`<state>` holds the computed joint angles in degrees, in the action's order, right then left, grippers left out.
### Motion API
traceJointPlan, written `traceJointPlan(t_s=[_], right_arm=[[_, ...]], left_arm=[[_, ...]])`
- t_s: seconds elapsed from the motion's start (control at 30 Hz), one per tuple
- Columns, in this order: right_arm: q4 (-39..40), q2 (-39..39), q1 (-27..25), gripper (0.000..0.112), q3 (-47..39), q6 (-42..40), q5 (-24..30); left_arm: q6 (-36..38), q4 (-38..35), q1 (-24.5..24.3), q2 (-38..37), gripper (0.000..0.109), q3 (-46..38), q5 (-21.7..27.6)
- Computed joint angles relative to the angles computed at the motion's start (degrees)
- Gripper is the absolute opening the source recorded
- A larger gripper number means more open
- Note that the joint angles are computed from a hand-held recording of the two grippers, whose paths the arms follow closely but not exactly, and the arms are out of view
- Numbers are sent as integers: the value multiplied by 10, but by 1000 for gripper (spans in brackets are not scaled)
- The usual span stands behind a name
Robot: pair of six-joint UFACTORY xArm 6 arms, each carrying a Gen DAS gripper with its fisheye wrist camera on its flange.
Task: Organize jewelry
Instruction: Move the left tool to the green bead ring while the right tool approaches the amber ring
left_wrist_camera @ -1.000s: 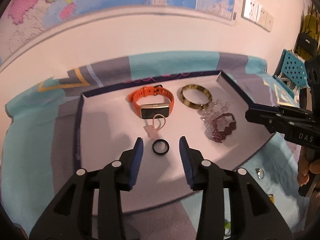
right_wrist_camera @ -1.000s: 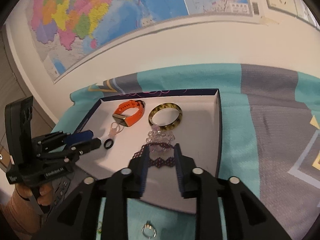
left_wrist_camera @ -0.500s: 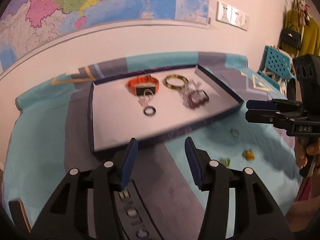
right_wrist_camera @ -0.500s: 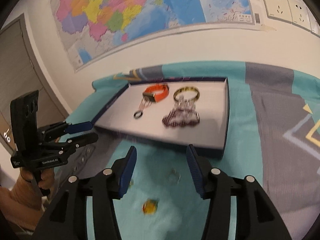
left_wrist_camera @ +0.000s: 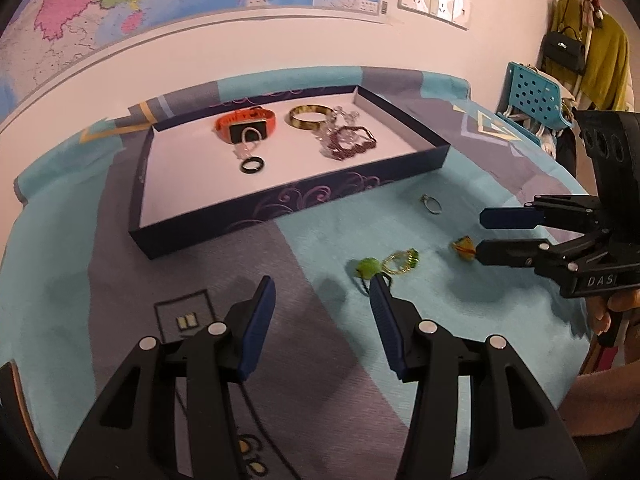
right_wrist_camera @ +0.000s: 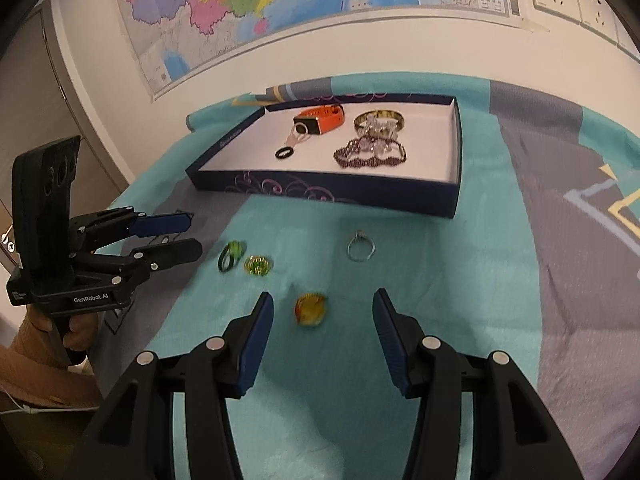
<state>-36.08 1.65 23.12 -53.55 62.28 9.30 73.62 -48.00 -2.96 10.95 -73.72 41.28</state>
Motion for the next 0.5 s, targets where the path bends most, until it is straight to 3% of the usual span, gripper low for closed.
traceJointPlan(t_s=[0.5], right_arm=[[-3,24,18,44,-32,-15,29]], left_arm=[[6,8,-16,-15,48,24,-3]])
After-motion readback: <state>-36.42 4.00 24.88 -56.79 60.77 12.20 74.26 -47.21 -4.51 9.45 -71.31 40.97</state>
